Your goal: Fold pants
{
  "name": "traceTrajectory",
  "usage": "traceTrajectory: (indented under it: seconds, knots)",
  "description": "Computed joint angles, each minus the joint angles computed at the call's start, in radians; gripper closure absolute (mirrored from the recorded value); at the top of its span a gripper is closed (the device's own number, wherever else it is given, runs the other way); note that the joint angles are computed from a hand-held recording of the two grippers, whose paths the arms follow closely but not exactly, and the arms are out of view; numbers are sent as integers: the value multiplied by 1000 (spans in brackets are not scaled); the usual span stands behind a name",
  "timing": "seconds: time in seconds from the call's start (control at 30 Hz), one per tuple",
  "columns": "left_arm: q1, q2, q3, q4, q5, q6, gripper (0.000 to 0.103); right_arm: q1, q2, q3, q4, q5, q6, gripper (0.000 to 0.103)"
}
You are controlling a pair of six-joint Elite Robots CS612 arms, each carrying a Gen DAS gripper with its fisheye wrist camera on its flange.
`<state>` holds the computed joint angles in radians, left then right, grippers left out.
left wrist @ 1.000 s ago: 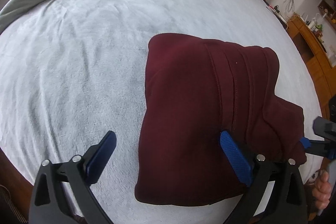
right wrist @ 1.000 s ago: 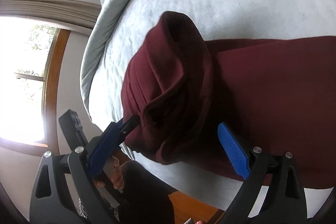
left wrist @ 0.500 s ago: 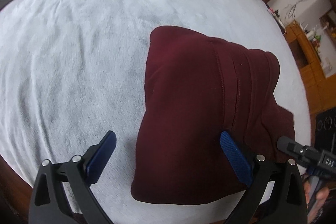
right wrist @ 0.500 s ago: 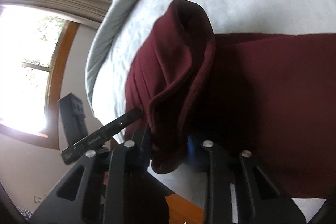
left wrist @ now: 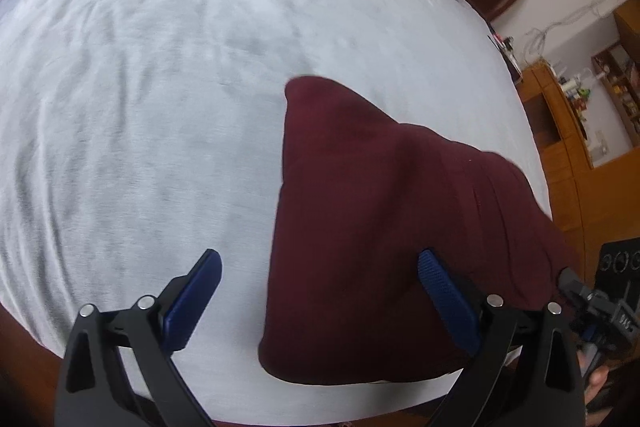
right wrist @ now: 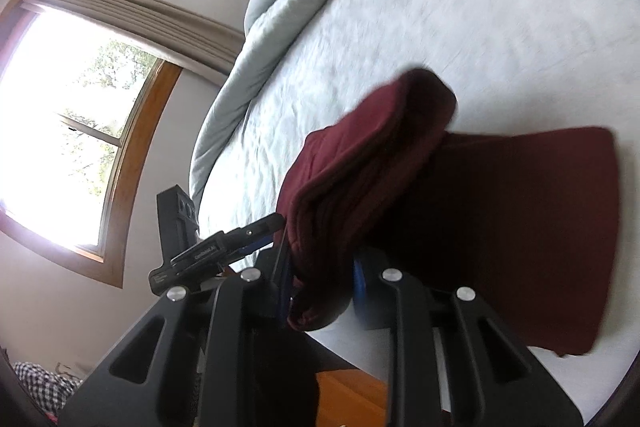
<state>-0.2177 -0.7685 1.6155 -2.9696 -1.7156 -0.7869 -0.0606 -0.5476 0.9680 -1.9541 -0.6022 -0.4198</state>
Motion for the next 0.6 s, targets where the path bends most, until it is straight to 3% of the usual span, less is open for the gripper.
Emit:
traceTrajectory:
  seconds: [0.33, 0.6]
  knots:
    - [-53, 23, -67, 77, 5, 106, 4, -62, -33, 73, -206, -40, 123, 80]
    - [-76, 30, -92, 160, 55, 138, 4, -71, -15, 100, -160, -139, 124, 80]
